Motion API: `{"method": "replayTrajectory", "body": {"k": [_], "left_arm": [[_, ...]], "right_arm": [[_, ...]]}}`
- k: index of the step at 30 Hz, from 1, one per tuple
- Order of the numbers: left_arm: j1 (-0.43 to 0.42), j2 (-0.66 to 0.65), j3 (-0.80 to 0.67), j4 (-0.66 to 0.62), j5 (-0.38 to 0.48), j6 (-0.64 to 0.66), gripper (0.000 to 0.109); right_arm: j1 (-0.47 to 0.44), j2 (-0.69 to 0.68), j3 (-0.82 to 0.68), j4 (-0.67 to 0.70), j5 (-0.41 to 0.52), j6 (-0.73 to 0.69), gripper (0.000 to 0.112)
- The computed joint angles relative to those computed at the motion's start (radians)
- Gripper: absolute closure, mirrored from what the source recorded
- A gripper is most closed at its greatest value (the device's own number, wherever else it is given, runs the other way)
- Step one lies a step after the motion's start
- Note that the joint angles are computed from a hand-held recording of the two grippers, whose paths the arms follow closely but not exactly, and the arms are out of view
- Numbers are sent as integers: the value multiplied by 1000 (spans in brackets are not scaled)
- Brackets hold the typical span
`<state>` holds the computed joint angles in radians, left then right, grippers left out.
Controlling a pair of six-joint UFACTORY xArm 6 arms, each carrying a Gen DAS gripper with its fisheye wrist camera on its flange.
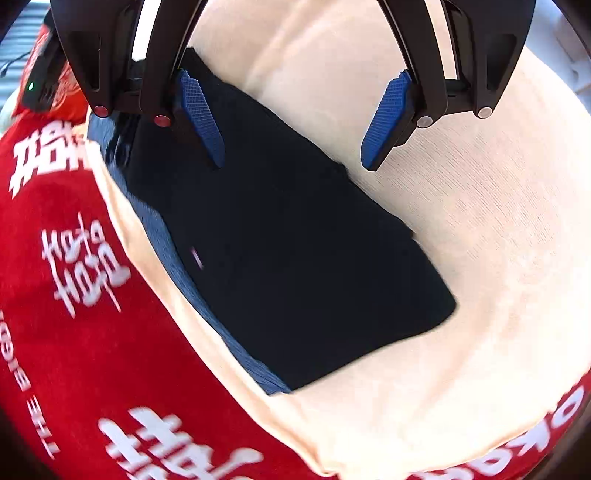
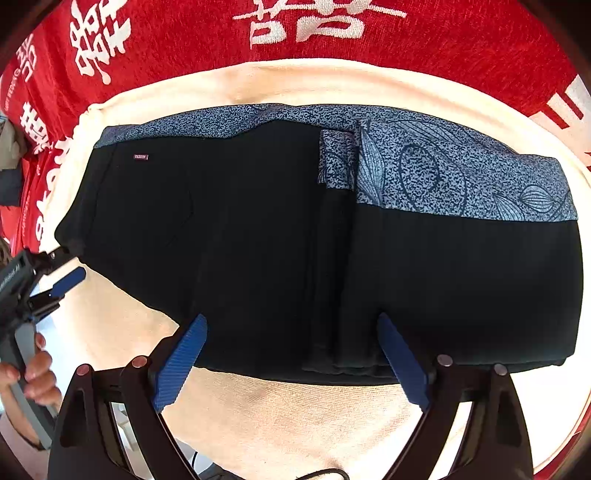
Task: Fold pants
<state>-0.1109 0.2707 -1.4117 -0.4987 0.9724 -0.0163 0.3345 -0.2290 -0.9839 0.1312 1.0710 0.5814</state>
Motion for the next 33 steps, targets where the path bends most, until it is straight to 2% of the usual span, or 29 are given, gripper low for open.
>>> {"method": "replayTrajectory", "body": {"k": [5, 6, 7, 8, 11, 15, 17, 18, 21, 24, 27, 31, 33], "left_arm": [[26, -6, 17, -79, -2, 25, 31], [36, -29, 31, -91, 8, 34, 30], [43, -32, 38, -123, 5, 56, 23], [14, -32, 53, -154, -29, 47, 23], [-3, -5, 50, -272, -62, 74, 23], [3, 14, 55, -374, -103, 97, 23], [3, 14, 62, -443, -121, 126, 14], [-10, 18, 61, -457, -140, 123, 14], [-24, 14, 53, -402, -168, 84, 13], [-40, 11, 20, -290, -164, -22, 13], [-58, 18, -17, -276, -184, -20, 13], [-72, 91, -90, -131, -143, -120, 13], [-83, 89, -82, -109, -185, -144, 13]], "right_arm": [[-1, -2, 2, -2, 4, -2, 17], [0, 0, 0, -3, 5, -2, 17], [1, 3, -2, -4, 6, -3, 17], [6, 16, -11, -6, 2, 1, 16], [8, 20, -13, -10, 5, 0, 16], [7, 18, -11, -11, 5, -1, 16], [7, 18, -10, -9, 2, -4, 15], [9, 22, -12, -10, 0, -4, 15], [10, 22, -14, -12, 3, -5, 15], [10, 21, -15, -9, 4, 2, 15], [9, 14, -7, -1, -3, 3, 15], [15, 14, -7, -8, -2, -4, 15], [18, 15, -10, -10, 1, -8, 15]]}}
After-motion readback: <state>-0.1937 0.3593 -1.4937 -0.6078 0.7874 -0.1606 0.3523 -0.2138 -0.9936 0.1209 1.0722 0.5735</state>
